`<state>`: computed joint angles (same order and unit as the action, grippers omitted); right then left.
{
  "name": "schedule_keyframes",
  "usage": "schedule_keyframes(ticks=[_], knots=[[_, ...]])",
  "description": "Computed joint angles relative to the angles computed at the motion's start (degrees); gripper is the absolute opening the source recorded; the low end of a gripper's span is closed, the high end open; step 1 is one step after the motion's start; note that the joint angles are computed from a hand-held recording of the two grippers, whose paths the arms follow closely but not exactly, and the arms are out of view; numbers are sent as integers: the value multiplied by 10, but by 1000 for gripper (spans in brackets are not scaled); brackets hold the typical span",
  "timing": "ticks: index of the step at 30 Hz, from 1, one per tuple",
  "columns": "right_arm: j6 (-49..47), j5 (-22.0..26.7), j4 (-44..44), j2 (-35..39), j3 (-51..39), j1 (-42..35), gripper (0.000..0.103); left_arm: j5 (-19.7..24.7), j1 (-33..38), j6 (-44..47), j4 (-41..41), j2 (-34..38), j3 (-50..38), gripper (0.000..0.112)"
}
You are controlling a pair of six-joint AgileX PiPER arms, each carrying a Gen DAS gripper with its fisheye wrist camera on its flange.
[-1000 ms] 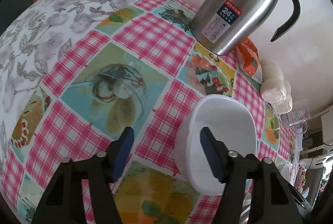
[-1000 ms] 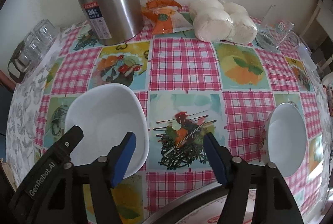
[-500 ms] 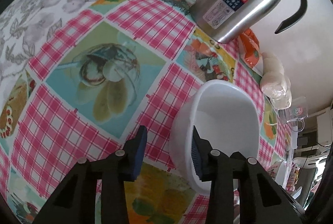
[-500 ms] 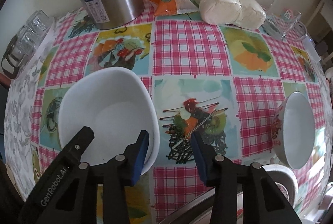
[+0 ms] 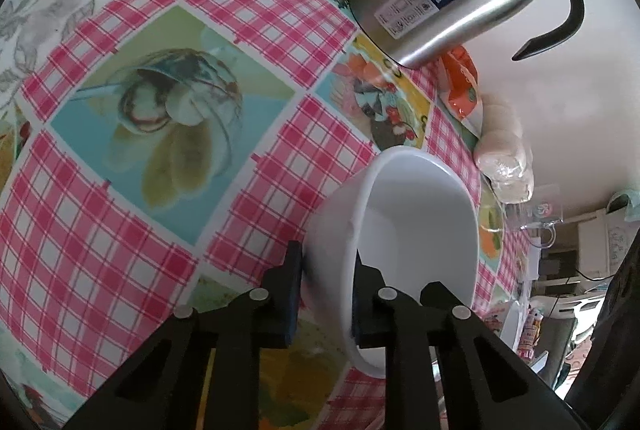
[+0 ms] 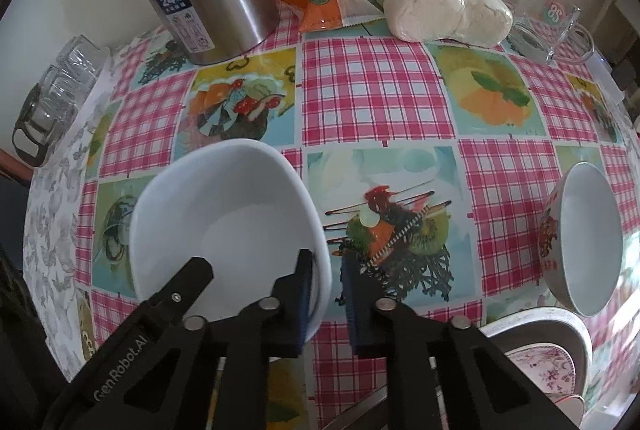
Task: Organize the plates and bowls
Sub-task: 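Lift the white square bowl with both grippers and carry it toward the basin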
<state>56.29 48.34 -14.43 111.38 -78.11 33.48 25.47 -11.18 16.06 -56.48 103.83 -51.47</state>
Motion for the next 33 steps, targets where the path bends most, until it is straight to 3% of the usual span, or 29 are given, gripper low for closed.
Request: schedule_keyframes(ticks=[7, 16, 28, 33], knots=[[18, -10, -8, -29, 32, 5, 9, 19, -7, -28, 27, -10, -4, 21], [39, -9, -43, -101, 62, 30, 9, 29, -18, -119, 125, -101, 5, 21], [115, -25, -122, -280, 169, 75, 10, 39, -105, -330, 302, -257, 28, 21], [171, -1, -173, -349, 207, 116, 10, 45, -180, -472, 433, -298, 19, 21]])
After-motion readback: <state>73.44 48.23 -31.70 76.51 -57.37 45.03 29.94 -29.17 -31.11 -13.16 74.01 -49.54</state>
